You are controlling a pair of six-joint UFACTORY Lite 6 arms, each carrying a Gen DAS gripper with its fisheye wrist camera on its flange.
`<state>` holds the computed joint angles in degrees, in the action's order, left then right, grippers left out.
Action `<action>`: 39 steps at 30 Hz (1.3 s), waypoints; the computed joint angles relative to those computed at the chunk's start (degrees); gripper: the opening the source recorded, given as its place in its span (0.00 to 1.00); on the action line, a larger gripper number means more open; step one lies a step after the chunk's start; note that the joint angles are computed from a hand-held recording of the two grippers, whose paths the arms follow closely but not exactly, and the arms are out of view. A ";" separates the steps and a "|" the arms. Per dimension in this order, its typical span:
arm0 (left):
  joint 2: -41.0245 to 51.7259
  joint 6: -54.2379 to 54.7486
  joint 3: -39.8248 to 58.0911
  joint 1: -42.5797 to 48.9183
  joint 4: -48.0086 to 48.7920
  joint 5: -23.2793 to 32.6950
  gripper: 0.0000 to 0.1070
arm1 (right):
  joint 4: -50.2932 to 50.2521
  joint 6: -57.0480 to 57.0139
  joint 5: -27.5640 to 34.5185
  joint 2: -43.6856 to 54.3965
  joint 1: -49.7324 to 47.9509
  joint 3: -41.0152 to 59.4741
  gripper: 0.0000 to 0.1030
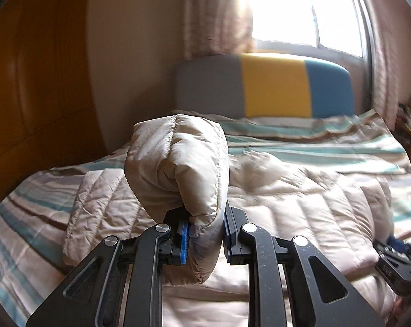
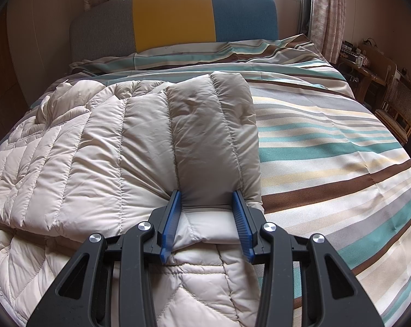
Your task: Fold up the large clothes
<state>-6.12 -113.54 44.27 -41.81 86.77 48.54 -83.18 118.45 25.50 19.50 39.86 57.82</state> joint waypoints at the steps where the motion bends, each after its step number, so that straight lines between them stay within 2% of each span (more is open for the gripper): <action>1: 1.88 -0.33 1.00 -1.29 0.35 0.13 0.18 | -0.02 0.01 0.06 0.03 0.03 0.00 0.38; 9: 12.54 4.25 9.61 -3.65 -2.44 -5.94 0.18 | -0.09 0.11 0.00 0.01 0.00 -0.02 0.38; 11: 16.08 8.65 13.11 -3.15 -5.17 -9.00 0.18 | -0.30 0.33 -0.08 -0.04 -0.05 -0.13 0.38; 12: 17.66 11.63 14.18 -2.71 -6.97 -10.72 0.27 | -0.25 0.28 -0.08 -0.02 -0.05 -0.10 0.37; 13: 18.41 12.80 14.68 -2.72 -7.67 -11.83 0.48 | -0.18 0.22 -0.02 0.01 0.00 -0.07 0.37; 15: 16.81 9.56 12.56 -3.14 -4.98 -13.18 0.73 | -0.24 0.23 -0.01 -0.04 -0.03 -0.12 0.38; 18: 11.33 1.34 7.71 -3.79 2.57 -16.37 0.73 | -0.11 0.08 0.10 -0.04 0.01 -0.14 0.38; 22: 4.70 -0.40 3.91 -3.59 4.47 -18.84 0.73 | -0.27 0.27 -0.04 -0.08 -0.04 -0.19 0.38; 26: -2.75 -0.96 -0.60 0.48 5.01 -20.87 0.73 | -0.22 0.21 -0.14 -0.16 -0.10 -0.15 0.38; 29: -8.62 5.23 -4.17 9.04 1.63 -24.01 0.73 | -2.03 2.13 -0.97 -1.64 -0.32 -1.30 0.46; 32: -10.99 14.53 -6.49 21.86 -3.33 -28.15 0.73 | -3.92 4.63 0.51 -5.69 0.68 -3.44 0.47; 35: -9.34 19.42 -5.96 33.81 -5.24 -33.25 0.73 | -4.29 5.37 1.81 -9.99 3.36 -3.13 0.47; 37: -7.69 19.93 -5.52 38.58 -3.48 -35.23 0.73 | -3.72 3.38 2.96 -9.89 5.66 0.27 0.48; 39: -3.99 17.51 -3.96 42.22 1.19 -36.54 0.73 | -0.28 -4.60 2.85 -5.11 8.26 8.82 0.48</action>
<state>-10.11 -96.03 40.31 0.41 87.97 11.99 -83.46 113.86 28.35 14.39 48.11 66.65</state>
